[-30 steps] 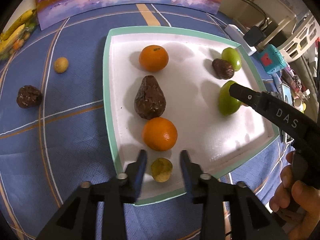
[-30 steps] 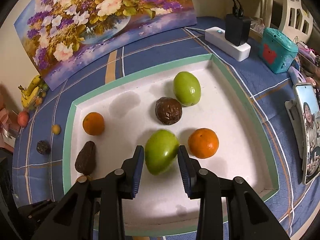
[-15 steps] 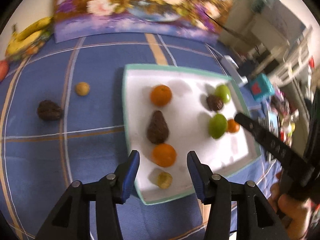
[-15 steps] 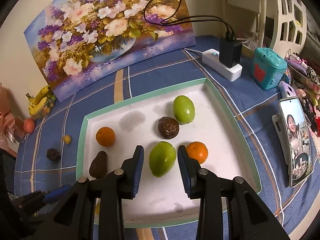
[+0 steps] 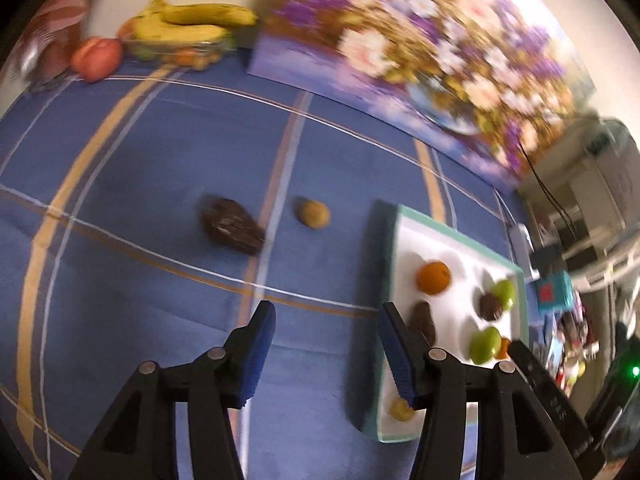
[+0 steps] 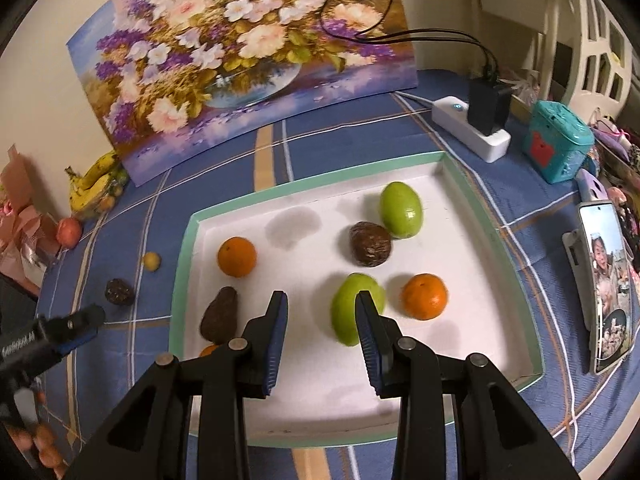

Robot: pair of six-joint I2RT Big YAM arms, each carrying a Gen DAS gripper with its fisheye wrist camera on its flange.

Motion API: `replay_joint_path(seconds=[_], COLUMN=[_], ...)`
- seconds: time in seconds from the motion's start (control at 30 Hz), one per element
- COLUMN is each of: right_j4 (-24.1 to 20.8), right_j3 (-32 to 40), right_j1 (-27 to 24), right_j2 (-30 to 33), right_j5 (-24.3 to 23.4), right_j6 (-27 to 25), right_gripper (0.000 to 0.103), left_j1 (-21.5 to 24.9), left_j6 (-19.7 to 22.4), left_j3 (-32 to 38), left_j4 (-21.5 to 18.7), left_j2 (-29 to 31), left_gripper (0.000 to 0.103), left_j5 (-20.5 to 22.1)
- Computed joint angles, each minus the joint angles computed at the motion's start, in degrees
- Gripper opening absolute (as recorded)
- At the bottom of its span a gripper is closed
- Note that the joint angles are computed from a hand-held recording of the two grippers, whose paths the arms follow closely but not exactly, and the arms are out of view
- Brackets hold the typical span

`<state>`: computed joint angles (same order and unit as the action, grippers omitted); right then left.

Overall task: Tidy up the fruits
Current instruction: 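Open the right tool to release the pear while the left tool releases the tan fruit, then withdraw both tools, moving the left toward a brown date and the right toward a small yellow fruit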

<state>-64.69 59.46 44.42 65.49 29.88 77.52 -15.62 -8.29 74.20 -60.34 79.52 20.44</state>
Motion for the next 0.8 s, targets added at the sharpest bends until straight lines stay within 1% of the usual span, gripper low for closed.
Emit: replay_joint_path(seconds=[0.13, 0.27, 0.37, 0.47, 0.53, 0.57, 0.6, 0.67, 0.73, 0.77, 0.8], right_j4=[0.5, 0.7, 0.6, 0.6, 0.6, 0.7, 0.8, 0.6, 0.8, 1.0, 1.1], right_j3=[1.4, 2.7, 3.1, 3.0, 2.8, 2.6, 2.3, 2.2, 1.9, 1.8, 1.7], right_j1=[0.5, 0.9, 1.1, 1.0, 0.9, 0.8, 0.6, 0.3, 0.2, 0.2, 0.1], right_j2=[1.2, 2.3, 2.7, 2.7, 2.6, 2.6, 2.5, 2.7, 2.6, 2.6, 2.7], right_j5=[-0.1, 0.1, 0.1, -0.1, -0.2, -0.2, -0.4, -1.0, -1.3, -1.5, -1.5], right_j6=[-1.5, -3.2, -3.5, -3.4, -3.1, -2.9, -2.8, -2.6, -2.6, -2.6, -2.6], right_gripper=[0.036, 0.036, 0.036, 0.036, 0.038, 0.045, 0.055, 0.063, 0.064, 0.070, 0.080], left_j1=[2.0, 3.0, 3.2, 3.0, 2.8, 2.6, 2.4, 2.2, 2.2, 2.0, 1.9], left_j6=[-0.9, -1.2, -1.5, -1.5, -1.3, -1.1, -0.7, -0.4, -0.3, -0.1, 0.0], left_j3=[0.1, 0.2, 0.2, 0.1, 0.0, 0.0, 0.0, -0.2, -0.4, -0.5, -0.6], left_j4=[0.8, 1.2, 1.3, 1.2, 1.3, 1.3, 1.3, 1.5, 1.7, 1.8, 2.0], left_j2=[-0.1, -0.2, -0.1, -0.2, -0.2, -0.1, 0.0, 0.0, 0.2, 0.2, 0.2], left_gripper=[0.058, 0.059, 0.064, 0.071, 0.084, 0.088, 0.093, 0.096, 0.099, 0.101, 0.103], left_j5=[-0.7, -0.7, -0.9, -1.3, -2.4, -3.2, -3.8, -4.7, -4.9, -5.5, -6.1])
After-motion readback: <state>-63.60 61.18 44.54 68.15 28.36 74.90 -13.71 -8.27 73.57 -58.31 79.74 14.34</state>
